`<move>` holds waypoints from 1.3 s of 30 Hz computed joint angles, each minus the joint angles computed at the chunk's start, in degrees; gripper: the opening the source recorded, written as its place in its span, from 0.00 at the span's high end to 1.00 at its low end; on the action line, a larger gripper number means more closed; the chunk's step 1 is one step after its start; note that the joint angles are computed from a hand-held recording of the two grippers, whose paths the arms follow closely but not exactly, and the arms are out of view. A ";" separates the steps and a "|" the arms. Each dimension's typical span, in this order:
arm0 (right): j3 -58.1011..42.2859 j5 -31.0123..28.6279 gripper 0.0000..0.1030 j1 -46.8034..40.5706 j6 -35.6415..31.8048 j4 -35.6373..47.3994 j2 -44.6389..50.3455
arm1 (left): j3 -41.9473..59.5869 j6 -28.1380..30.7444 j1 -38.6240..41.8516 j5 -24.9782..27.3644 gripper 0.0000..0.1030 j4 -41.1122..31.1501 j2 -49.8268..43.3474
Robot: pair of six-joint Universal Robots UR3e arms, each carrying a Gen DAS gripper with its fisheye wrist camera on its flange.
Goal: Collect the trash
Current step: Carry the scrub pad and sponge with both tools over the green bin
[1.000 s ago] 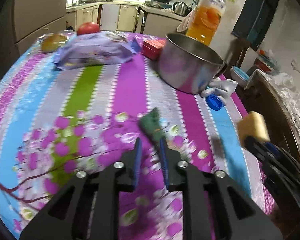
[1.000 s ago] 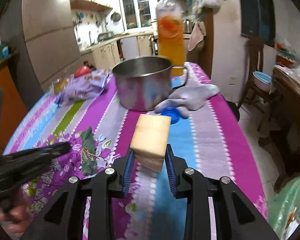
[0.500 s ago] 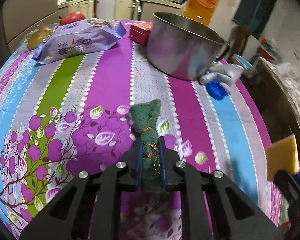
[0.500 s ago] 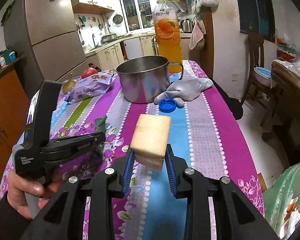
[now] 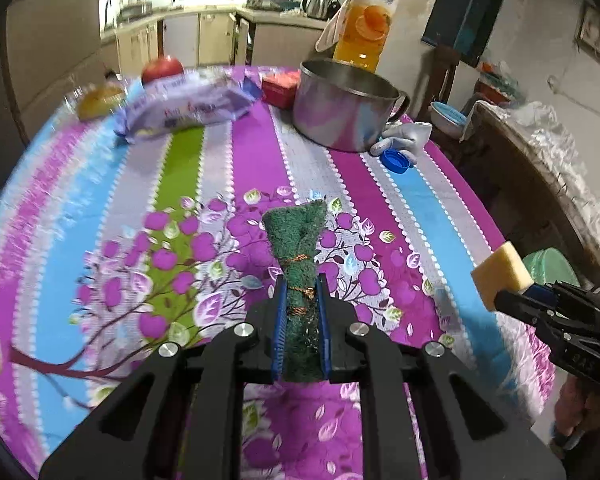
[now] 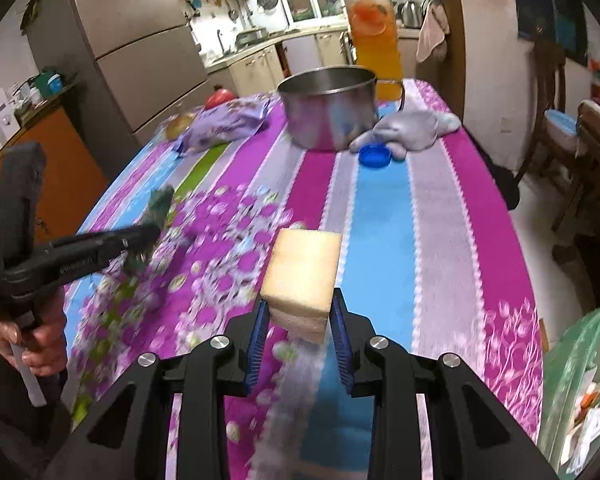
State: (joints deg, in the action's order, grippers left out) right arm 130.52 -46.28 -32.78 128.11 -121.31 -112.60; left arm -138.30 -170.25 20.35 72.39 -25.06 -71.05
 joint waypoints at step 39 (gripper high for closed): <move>-48.07 -1.61 0.70 -56.55 -31.34 47.58 18.62 | 86.34 -5.19 -61.92 31.22 0.88 -16.89 -62.32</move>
